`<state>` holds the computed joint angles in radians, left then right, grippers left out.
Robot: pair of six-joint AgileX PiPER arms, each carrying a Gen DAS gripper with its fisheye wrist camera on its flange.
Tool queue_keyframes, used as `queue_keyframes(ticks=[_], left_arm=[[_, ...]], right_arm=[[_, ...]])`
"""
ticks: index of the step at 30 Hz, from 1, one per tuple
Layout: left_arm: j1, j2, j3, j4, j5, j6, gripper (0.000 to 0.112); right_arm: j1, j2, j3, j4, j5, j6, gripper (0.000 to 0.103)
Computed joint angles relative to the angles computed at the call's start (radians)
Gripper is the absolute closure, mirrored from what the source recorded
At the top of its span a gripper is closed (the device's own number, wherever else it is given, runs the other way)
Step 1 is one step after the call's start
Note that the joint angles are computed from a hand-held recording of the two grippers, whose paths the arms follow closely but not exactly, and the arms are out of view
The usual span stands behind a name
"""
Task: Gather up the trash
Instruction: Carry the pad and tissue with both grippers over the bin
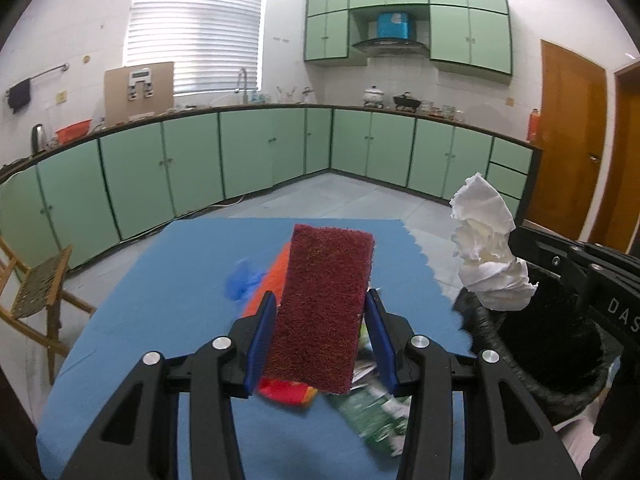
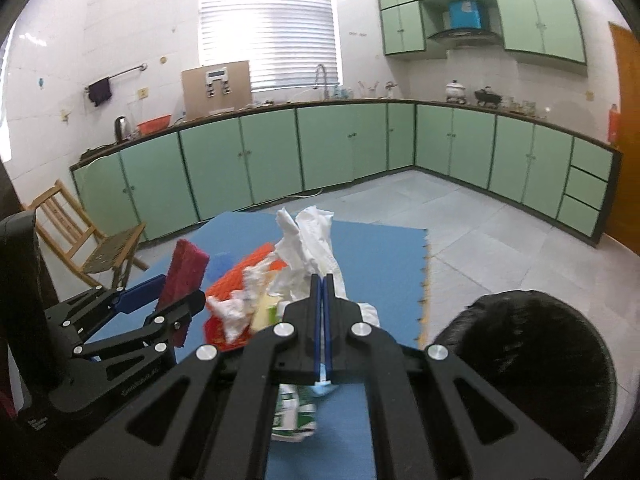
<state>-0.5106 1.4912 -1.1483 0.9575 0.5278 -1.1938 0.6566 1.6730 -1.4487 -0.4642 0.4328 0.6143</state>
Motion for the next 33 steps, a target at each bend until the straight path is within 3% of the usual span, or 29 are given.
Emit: queue_keyframes(ticks=[11,20,33], left_arm=[[-0.058,0.183,-0.207,-0.075,-0.05,0.086,0.068],[-0.11,0.367,-0.435,-0.216,-0.074,0.243,0.068],[-0.189,0.658,-0.81,-0.478,-0.014,0.501,0.068]], right_arm=[[-0.117,-0.069,0.11,-0.117,-0.005,0.112,0.103],[-0.27,-0.112,0.22,-0.147,-0.044,0.139,0.103],[-0.462,-0.111,0.358,-0.196,-0.125,0.185,0.103]])
